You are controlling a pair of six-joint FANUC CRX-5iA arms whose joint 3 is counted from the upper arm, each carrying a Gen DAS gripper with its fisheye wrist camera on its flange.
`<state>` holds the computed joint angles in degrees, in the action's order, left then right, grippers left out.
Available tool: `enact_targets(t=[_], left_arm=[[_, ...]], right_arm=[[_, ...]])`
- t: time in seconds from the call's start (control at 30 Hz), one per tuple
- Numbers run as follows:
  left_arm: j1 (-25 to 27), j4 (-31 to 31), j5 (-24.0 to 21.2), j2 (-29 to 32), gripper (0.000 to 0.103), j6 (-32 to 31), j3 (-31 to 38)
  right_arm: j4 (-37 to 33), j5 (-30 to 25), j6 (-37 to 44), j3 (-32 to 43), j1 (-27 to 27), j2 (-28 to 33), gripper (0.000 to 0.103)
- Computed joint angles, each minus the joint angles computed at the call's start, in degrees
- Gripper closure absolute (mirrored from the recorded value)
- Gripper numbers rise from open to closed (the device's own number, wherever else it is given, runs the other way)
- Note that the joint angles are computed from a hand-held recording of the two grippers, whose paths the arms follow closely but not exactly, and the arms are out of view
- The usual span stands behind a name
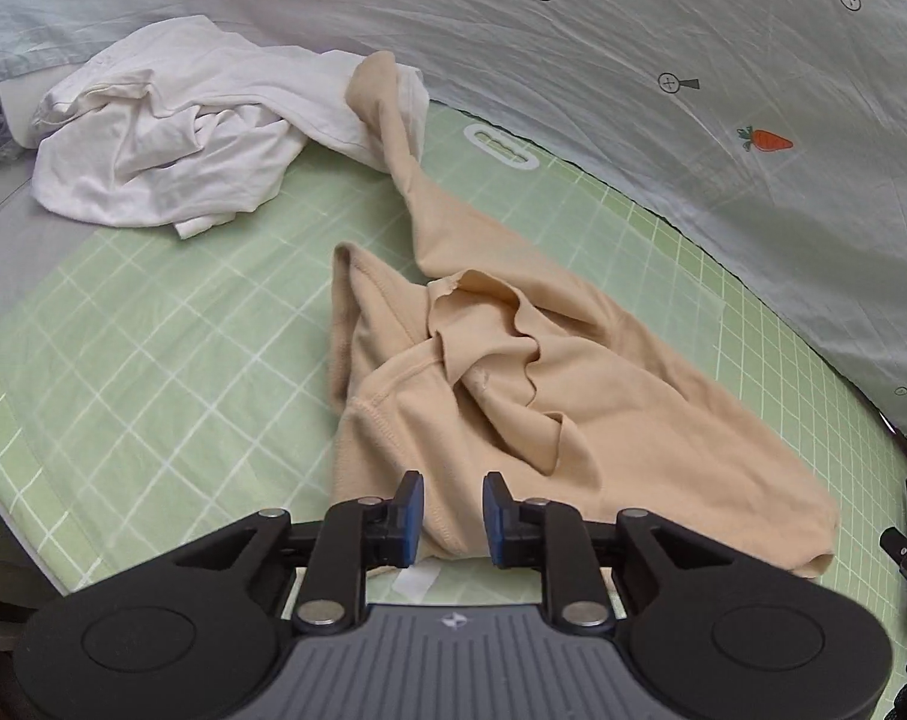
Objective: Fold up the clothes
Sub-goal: 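Lift the beige sweater off the white shirt and pull it onto the mat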
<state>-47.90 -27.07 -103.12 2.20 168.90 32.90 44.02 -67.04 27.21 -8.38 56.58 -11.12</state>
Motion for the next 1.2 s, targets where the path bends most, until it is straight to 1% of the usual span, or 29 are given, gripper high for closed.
enact_targets(t=[0.07, 0.2, 0.37, 0.5, 0.63, 0.7, 0.77, 0.9, 0.97, 1.03, 1.1, 1.13, 1.17, 1.2], left_arm=[[-0.44, -0.05, -1.89, -0.99, 0.079, 1.18, -0.72], [-0.70, -0.37, -3.16, -3.89, 0.078, 0.06, -3.44], [0.29, -0.70, -2.47, -8.74, 0.077, -4.58, -8.72], [2.20, 0.26, -0.98, -12.51, 0.077, -7.96, -12.57], [6.21, 2.97, 1.83, -16.38, 0.077, -10.80, -17.02], [8.78, 4.61, 3.56, -18.05, 0.077, -12.53, -19.21], [11.32, 6.16, 4.96, -19.33, 0.077, -14.40, -20.90], [15.20, 7.87, 7.16, -21.34, 0.076, -17.03, -23.11], [17.08, 8.83, 8.38, -21.92, 0.075, -18.09, -23.95], [18.73, 9.97, 9.69, -22.14, 0.075, -19.30, -24.54], [19.90, 11.03, 11.08, -22.02, 0.075, -20.42, -24.83], [20.05, 11.24, 11.58, -21.75, 0.075, -20.78, -24.69], [20.12, 11.38, 12.02, -21.48, 0.075, -21.10, -24.52], [20.04, 11.53, 12.53, -21.05, 0.075, -21.25, -24.24]], right_arm=[[-1.79, -0.12, -0.28, -0.18, 2.31, -0.24, 0.057], [-3.28, -0.03, -1.46, 0.47, 7.01, 0.68, 0.057], [-3.46, 0.08, -5.73, 2.52, 13.61, 3.94, 0.057], [-2.33, 0.36, -8.56, 4.96, 17.30, 7.71, 0.058], [-1.56, -0.22, -8.97, 9.59, 18.95, 12.46, 0.057], [-1.95, 0.32, -8.81, 11.21, 19.26, 13.99, 0.057], [-2.67, -0.28, -7.72, 13.38, 19.73, 16.04, 0.055], [-5.53, -6.99, -6.03, 19.47, 19.72, 21.51, 0.049], [-7.90, -8.45, -6.24, 20.72, 18.83, 22.46, 0.049], [-10.93, -5.76, -7.72, 19.21, 17.43, 20.76, 0.055], [-11.79, -3.45, -8.85, 17.20, 16.46, 19.02, 0.082], [-11.76, -2.56, -9.22, 16.23, 16.13, 18.19, 0.086], [-11.73, -1.67, -9.57, 15.27, 15.80, 17.37, 0.093], [-11.34, -1.11, -10.11, 14.29, 15.57, 16.53, 0.096]])
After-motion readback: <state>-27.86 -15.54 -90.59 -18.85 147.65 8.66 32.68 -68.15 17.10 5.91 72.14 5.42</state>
